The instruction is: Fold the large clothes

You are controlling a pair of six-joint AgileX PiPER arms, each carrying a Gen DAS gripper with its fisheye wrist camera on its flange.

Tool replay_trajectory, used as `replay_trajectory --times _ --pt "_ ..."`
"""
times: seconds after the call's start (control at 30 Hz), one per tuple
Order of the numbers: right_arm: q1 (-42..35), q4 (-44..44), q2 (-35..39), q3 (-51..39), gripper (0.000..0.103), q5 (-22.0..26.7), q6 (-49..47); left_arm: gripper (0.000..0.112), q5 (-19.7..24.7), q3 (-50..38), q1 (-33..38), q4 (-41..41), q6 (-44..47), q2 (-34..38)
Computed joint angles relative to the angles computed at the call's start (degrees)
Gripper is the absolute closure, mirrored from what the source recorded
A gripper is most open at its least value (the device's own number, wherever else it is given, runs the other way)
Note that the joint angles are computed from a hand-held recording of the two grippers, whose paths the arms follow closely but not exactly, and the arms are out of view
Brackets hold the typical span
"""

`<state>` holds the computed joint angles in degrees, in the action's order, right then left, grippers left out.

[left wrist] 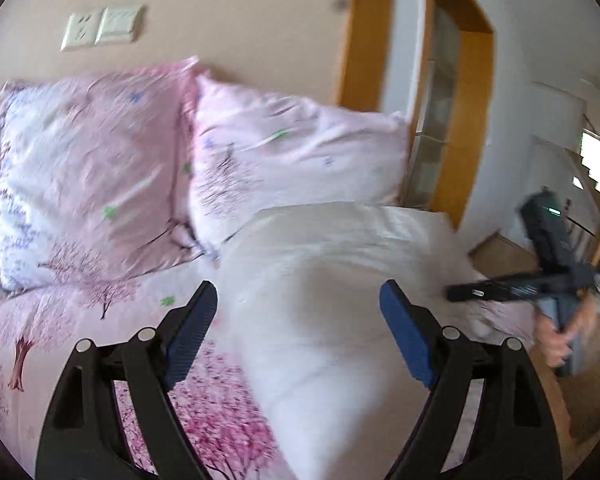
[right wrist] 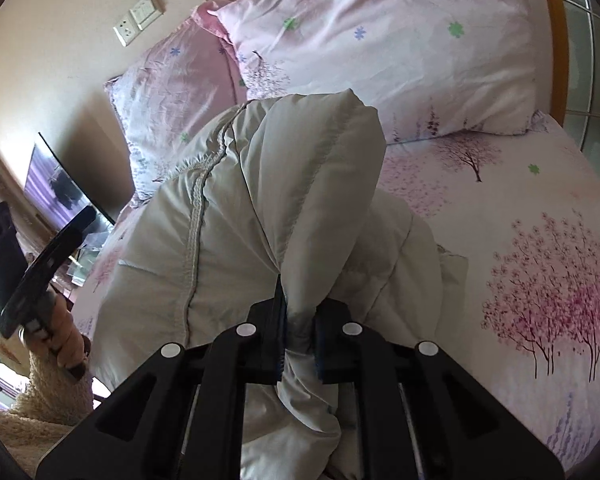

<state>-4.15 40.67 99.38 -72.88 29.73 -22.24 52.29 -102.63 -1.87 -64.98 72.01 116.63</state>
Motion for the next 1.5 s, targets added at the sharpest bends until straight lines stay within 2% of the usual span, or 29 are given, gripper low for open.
replay_trajectory --times 0.07,0.13,0.27,0.37,0.6,0.8,0.9,1.07,1.17,1.27,1.37,1.4,1.5 --pt "-0.3 1.2 -0.2 1.6 0.093 -1.0 -0.8 0.029 2.4 -5.0 0.1 2.6 -4.6 3.9" --pt "-0.9 4.1 -0.6 3.7 0.093 -1.9 -3.0 0.029 3.0 -7.9 -0.8 4.8 -7.7 5.8" --pt "-2.0 9.0 -0.5 6.8 0.092 -2.6 -6.7 0.028 -2.1 -3.5 -3.3 6.9 -5.3 3.4" --pt "-3.1 14.2 0.2 9.1 0.092 -2.6 -10.9 0.027 -3.7 -3.8 -4.9 9.2 -5.5 4.0" --pt "-5.2 24.5 2.3 11.7 0.091 -0.9 -19.8 0.027 -5.4 -3.9 -7.4 14.5 -8.0 4.7" --pt "-7.5 30.4 4.7 12.0 0.091 1.9 -25.8 0.026 -2.3 -7.3 -8.2 18.3 -13.1 7.8" --pt "-8.6 32.0 5.9 11.7 0.091 3.5 -27.6 0.026 -4.5 -5.2 -9.1 19.5 -11.9 7.2" --pt "-8.8 26.3 7.9 8.4 0.089 4.4 -23.6 0.026 -8.6 -1.7 -10.2 21.0 -11.6 5.9" --pt "-8.6 22.7 9.6 5.6 0.088 5.3 -20.3 0.026 -13.3 2.1 -11.1 20.7 -9.6 4.5" --pt "-9.2 22.3 10.0 4.8 0.085 6.4 -20.4 0.026 -13.9 2.6 -11.1 20.1 -9.6 4.7" --pt "-8.3 16.5 6.0 6.1 0.082 4.0 -14.4 0.026 -14.9 3.6 -11.2 20.4 -9.1 4.1" --pt "-7.6 13.9 4.0 6.9 0.082 2.2 -11.9 0.026 -15.9 4.4 -11.4 20.4 -8.5 3.6" --pt "-4.7 6.6 -2.9 10.6 0.080 -5.5 -5.3 0.026 -14.9 3.5 -11.1 20.7 -9.3 4.0"
